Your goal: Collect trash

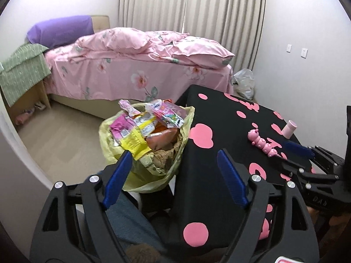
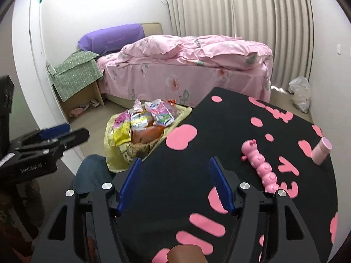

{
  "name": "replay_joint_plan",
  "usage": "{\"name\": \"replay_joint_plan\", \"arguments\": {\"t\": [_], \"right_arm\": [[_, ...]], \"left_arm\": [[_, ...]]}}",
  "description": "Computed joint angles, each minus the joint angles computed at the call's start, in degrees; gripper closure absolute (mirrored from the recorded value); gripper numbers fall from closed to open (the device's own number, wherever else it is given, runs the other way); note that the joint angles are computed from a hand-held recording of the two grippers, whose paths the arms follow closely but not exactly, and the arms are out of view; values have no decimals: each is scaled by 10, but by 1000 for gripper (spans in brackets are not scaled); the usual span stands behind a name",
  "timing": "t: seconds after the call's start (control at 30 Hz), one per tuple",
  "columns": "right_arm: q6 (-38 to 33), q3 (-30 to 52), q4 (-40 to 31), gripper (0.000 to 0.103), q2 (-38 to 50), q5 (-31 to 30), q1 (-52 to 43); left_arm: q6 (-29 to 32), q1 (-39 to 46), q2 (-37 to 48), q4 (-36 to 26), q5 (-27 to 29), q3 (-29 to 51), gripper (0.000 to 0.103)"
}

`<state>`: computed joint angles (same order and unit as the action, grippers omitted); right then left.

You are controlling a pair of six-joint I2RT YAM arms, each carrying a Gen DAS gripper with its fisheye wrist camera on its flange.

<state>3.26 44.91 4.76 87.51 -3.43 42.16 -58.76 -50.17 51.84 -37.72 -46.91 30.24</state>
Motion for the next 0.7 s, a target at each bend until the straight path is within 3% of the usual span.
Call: {"name": "replay_joint_plan", "arguments": {"t": [0.27,0.7], "right_arm": [[11,-41,-17,43,-49,64,14],[30,-53,-20,43,-66,44,-15]], "left_arm": [[-41,-37,23,-51,-21,28,27],[-23,-41,62,-19,-9,37,27]]}}
